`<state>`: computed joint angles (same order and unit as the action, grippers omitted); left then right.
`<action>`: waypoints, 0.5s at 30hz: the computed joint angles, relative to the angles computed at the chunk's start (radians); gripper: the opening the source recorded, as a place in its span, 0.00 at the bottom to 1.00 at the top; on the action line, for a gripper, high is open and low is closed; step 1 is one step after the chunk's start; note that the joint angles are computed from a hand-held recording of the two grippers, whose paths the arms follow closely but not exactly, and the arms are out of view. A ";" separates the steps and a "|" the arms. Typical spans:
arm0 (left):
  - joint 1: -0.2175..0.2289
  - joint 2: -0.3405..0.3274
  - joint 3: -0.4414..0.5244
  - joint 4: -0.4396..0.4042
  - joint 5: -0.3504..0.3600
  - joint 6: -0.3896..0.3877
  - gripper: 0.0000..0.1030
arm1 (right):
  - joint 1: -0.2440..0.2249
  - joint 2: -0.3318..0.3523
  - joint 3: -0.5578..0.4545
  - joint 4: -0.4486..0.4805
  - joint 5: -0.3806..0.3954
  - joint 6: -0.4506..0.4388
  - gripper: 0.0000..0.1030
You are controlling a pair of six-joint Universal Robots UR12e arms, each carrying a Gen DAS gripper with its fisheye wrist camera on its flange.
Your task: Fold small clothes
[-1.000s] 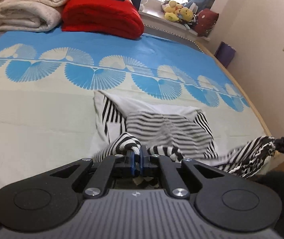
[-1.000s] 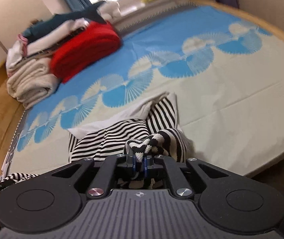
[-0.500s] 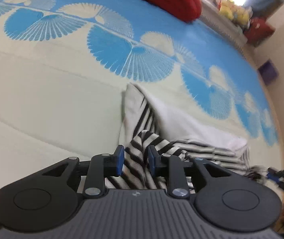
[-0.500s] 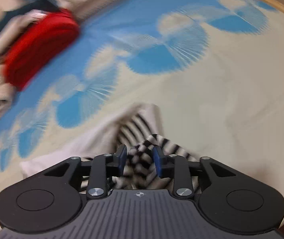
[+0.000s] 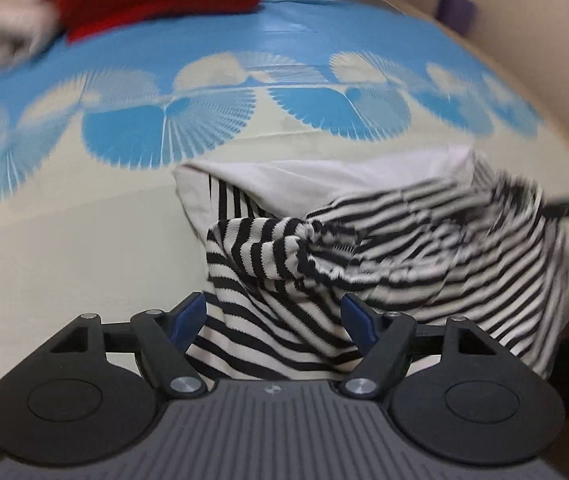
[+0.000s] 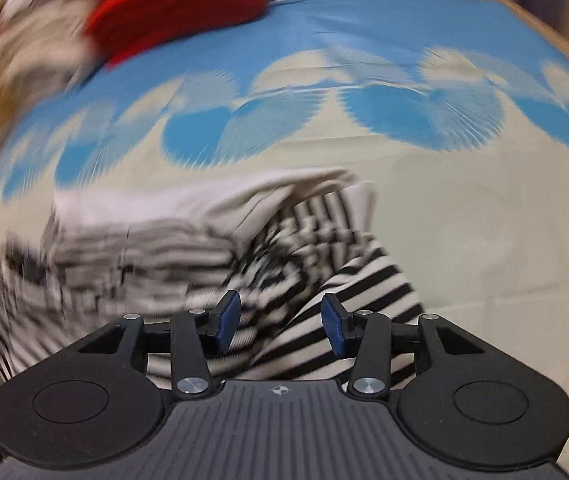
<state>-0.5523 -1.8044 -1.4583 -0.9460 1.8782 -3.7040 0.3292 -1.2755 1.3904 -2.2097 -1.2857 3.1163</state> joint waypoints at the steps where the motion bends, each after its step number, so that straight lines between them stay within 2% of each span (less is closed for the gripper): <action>1: -0.006 -0.007 0.005 -0.017 0.019 0.015 0.77 | 0.011 0.000 0.001 0.009 -0.020 -0.057 0.48; 4: -0.018 -0.027 0.020 -0.055 0.086 0.042 0.77 | 0.040 0.006 -0.001 0.024 -0.088 -0.167 0.53; 7: -0.026 -0.040 0.022 -0.051 0.149 0.052 0.77 | 0.056 0.019 -0.007 0.013 -0.123 -0.197 0.55; 12: -0.026 -0.070 0.039 -0.014 0.189 0.094 0.77 | 0.076 0.044 -0.014 -0.027 -0.167 -0.219 0.55; 15: -0.024 -0.086 0.051 0.019 0.183 0.126 0.77 | 0.085 0.054 -0.019 -0.048 -0.178 -0.242 0.54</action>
<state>-0.5765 -1.8900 -1.4076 -0.9269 2.0613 -3.5783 0.4144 -1.2214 1.3713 -2.2578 -1.4641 2.8739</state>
